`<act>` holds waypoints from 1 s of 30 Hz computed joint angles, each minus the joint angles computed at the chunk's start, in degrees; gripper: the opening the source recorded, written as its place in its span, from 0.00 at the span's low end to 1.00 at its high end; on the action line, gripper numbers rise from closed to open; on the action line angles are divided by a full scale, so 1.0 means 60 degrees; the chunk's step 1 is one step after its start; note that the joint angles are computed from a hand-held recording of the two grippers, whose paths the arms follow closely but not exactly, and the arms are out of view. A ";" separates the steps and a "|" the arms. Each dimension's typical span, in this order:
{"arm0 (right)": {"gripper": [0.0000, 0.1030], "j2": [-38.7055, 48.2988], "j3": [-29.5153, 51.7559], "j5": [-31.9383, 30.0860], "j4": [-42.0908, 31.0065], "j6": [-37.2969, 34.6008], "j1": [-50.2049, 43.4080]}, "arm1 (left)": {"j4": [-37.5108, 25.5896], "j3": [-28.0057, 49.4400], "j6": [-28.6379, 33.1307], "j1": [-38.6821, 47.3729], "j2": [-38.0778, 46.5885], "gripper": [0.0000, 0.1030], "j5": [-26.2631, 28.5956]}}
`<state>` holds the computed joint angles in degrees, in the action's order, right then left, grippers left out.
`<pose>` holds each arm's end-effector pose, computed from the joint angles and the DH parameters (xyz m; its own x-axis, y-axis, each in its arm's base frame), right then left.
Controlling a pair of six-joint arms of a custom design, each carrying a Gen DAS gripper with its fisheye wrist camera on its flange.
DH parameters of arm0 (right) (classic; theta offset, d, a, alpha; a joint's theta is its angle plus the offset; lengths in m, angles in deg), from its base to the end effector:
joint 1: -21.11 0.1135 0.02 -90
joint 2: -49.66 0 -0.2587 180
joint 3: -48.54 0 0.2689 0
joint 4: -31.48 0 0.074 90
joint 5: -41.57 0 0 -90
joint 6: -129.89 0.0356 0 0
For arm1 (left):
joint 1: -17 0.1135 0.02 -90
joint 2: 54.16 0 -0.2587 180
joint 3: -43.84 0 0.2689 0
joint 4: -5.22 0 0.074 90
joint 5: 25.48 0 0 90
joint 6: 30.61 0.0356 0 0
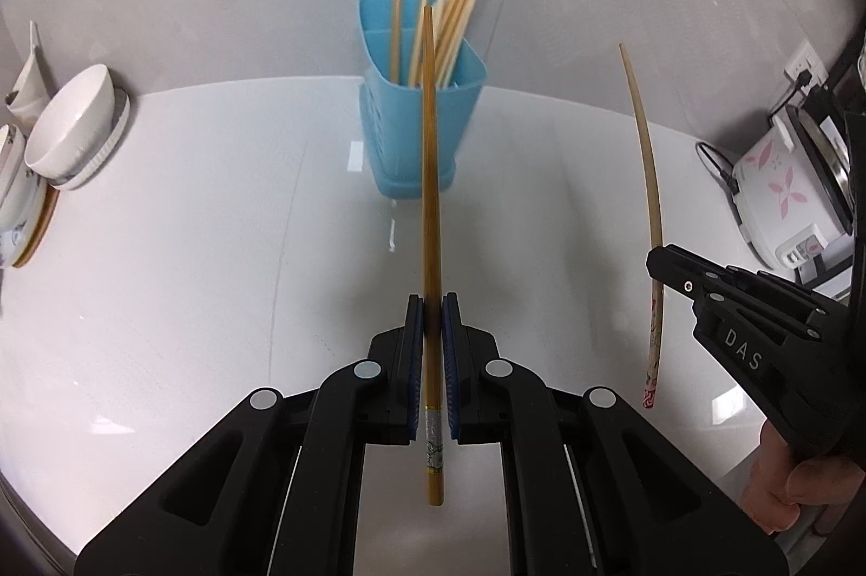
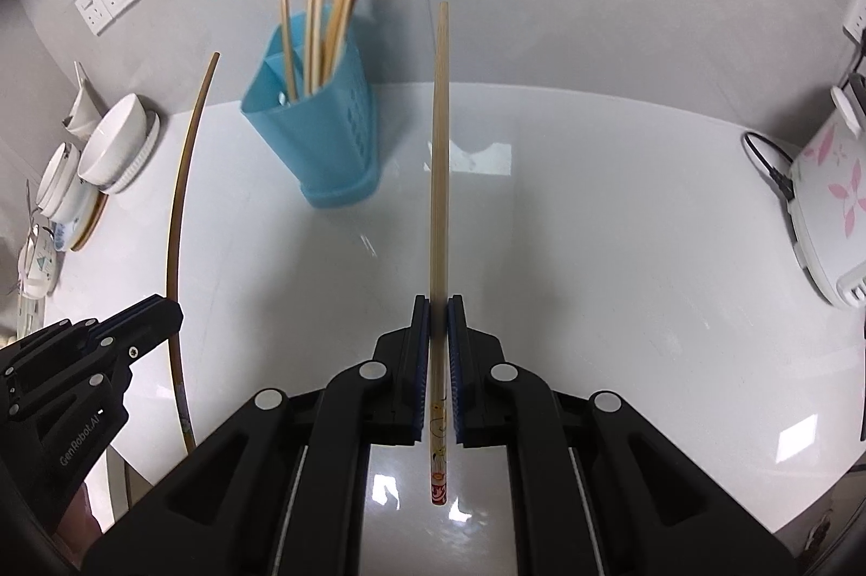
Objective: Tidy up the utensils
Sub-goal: 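Lift both held chopsticks upright and carry them over the blue holder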
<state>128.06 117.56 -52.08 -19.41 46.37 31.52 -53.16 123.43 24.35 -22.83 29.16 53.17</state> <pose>0.2825 0.0542 0.2280 -0.8725 -0.0458 -0.4865 -0.1136 0.9873 0.1109 0.2419 -0.1927 0.2567 -0.8757 -0.0026 -0.4829 0.0666 0.9898 -0.1262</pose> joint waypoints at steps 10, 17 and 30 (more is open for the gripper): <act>0.06 0.0684 0.1083 0.0016 0.0272 0.0297 0.0424 | 0.0519 0.0457 0.0734 0.0829 0.0114 0.06 -0.0122; 0.06 0.1151 0.1930 0.0034 0.0316 0.0384 0.0545 | 0.1086 0.0918 0.1409 0.1386 0.0249 0.06 -0.0056; 0.06 0.2563 0.3586 -0.0020 0.0774 0.0687 0.0576 | 0.3016 0.1563 0.2485 0.2018 0.1110 0.06 0.0077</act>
<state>143.43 139.08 -52.20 -14.77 50.49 34.98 -35.07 132.80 39.26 -10.72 35.82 53.64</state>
